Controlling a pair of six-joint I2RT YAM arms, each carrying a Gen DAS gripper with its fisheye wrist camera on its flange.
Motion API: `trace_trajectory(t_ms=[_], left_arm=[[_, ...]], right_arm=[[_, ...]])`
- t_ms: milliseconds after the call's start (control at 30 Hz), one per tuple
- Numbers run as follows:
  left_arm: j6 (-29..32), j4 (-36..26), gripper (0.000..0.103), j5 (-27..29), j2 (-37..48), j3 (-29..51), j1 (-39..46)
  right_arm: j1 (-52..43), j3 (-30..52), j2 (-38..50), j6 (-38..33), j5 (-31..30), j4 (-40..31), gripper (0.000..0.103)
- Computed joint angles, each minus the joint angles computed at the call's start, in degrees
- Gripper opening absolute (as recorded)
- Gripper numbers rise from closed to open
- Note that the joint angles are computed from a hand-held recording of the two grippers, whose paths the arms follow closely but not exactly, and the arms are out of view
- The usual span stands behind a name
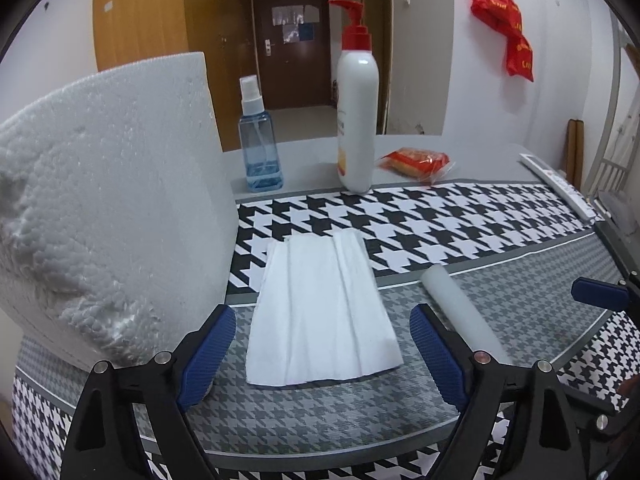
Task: Organize soft objects
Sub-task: 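Move the left gripper toward the white tissues and the right toward the foam roll, then close the left gripper on the white tissues while the right gripper grasps the white foam roll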
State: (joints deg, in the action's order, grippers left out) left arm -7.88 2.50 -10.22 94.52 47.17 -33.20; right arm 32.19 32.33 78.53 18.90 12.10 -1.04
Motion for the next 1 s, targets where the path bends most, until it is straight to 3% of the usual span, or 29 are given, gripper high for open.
trace_trajectory(t_ms=[233, 333, 400, 633, 733, 867, 1000], left_arm=[[-0.54, -0.55, 0.088, 0.70, 2.25, 1.20, 0.36], [-0.75, -1.54, 0.085, 1.12, 3.27, 2.19, 0.74], [-0.92, -3.15, 0.074, 1.58, 4.41, 3.43, 1.00], [-1.45, -5.99, 0.072, 3.96, 6.37, 5.44, 2.07], [-1.35, -5.54, 0.067, 4.18, 6.28, 5.16, 2.21], [-0.65, -4.77, 0.039, 4.10, 5.36, 4.26, 2.05], [-0.31, -4.41, 0.020, 5.26, 5.12, 4.02, 2.38]], right_arm=[[-0.31, 1.27, 2.89, -0.32, -0.73, 0.17, 0.103], [-0.57, 1.58, 3.53, -0.58, -1.51, 0.40, 0.103], [-0.75, 1.84, 4.08, -0.80, -2.10, 0.65, 0.103], [-0.75, 3.87, 7.25, -1.57, -3.57, 0.93, 0.099], [-0.59, 4.60, 8.13, -1.98, -3.76, 0.29, 0.097], [-0.53, 5.63, 9.37, -2.18, -3.82, -0.89, 0.088], [-0.46, 6.20, 9.83, -2.02, -3.42, -1.73, 0.083]])
